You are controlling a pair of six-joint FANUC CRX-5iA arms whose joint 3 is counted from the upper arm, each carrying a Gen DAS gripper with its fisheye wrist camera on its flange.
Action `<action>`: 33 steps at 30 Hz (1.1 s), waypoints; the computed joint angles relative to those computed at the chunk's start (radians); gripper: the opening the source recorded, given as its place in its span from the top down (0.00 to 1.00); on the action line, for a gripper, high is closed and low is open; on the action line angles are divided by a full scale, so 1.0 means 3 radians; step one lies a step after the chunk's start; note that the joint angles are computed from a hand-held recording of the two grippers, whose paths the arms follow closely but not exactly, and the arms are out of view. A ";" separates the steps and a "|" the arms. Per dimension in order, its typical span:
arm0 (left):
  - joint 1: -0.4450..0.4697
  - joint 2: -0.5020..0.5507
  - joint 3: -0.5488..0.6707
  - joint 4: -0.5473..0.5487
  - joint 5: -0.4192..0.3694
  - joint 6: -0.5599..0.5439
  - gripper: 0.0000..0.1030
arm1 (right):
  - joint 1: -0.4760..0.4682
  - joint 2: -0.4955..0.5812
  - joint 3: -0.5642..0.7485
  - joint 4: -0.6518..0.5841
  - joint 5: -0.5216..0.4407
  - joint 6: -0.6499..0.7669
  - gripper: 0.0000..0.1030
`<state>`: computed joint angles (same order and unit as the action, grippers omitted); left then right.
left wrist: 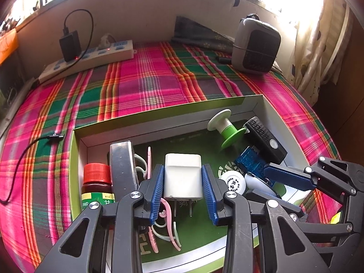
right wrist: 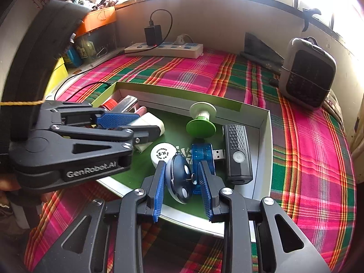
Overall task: Organize rigid objects
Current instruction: 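Open both tools to release plug and black object, then withdraw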
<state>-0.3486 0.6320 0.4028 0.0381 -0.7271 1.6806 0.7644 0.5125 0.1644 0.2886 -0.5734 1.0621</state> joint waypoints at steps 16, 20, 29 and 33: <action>-0.0039 -0.0074 -0.0020 -0.0190 -0.0011 0.0147 0.68 | -0.0002 -0.0008 -0.0002 -0.0060 0.0026 -0.0011 0.61; -0.0048 -0.0158 -0.0110 -0.0235 0.0035 0.0200 0.67 | 0.0008 -0.0034 -0.0040 -0.0046 0.0042 -0.0054 0.60; -0.0089 -0.0412 -0.0394 -0.0340 0.0171 0.0375 0.66 | 0.0062 -0.0190 -0.0314 0.0289 0.0234 -0.0445 0.59; -0.0150 -0.0543 -0.0494 -0.0567 0.0200 0.0612 0.65 | 0.0094 -0.0250 -0.0448 0.0508 0.0270 -0.0733 0.59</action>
